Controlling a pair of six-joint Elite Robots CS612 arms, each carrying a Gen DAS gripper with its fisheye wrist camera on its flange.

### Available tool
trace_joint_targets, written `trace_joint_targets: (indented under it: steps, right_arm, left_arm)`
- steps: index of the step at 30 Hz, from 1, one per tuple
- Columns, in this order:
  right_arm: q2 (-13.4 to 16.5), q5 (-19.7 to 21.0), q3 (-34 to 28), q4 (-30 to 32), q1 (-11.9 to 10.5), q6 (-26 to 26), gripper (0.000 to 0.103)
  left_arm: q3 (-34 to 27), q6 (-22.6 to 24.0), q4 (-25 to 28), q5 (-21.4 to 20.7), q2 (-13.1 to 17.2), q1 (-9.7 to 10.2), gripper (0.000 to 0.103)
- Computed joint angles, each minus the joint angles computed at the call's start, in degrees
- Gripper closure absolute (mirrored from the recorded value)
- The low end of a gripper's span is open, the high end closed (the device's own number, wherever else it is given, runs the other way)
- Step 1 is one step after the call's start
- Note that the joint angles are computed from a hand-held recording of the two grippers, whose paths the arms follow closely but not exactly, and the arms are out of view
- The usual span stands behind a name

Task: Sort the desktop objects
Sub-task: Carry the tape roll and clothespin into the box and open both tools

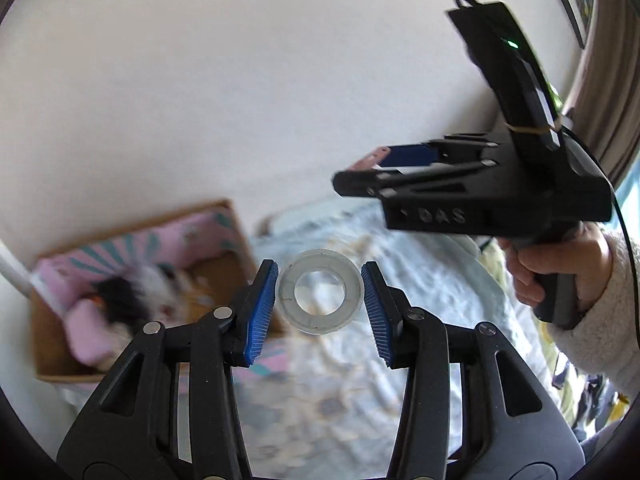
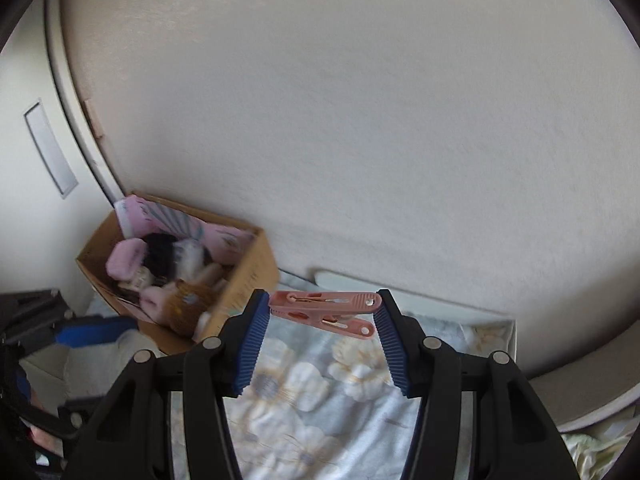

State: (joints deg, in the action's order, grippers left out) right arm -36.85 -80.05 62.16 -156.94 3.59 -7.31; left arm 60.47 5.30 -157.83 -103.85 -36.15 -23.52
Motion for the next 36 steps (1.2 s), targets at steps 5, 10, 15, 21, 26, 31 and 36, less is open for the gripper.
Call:
trace_joint_targets:
  steps: [5,10,15,21,26,31,36]
  right_arm:
    - [1.74,2.07,-4.86,2.06,1.92,-0.94,0.053]
    - [4.18,3.4,-9.85,5.48,3.81,-2.84,0.053]
    - [7.65,4.36,-15.31,10.99,5.32,-3.8,0.053]
    - [11.53,3.72,-20.84,18.44,6.68,-4.4,0.053]
    - [12.34,4.1,-21.78,21.38,7.01,-5.77,0.053]
    - [12.16,-2.18,-20.8,19.84,8.31,-8.52,0.036]
    - [11.18,-4.46,-18.7,18.4,8.77,-9.4,0.028]
  left_arm:
    - [-2.05,-2.19,1.37,2.62,0.4,2.35,0.063]
    - [-5.85,-3.19,6.55,6.37,2.03,4.45,0.063]
    - [-13.0,-4.8,19.1,8.65,5.56,6.18,0.063]
    - [-15.72,-7.25,23.08,7.47,7.84,7.63,0.063]
    - [-15.85,-6.32,22.23,5.91,8.36,8.05,0.062]
    - [-15.66,-9.28,21.75,8.62,7.93,8.0,0.001]
    - [-12.9,-11.32,17.95,10.32,6.36,8.31,0.001]
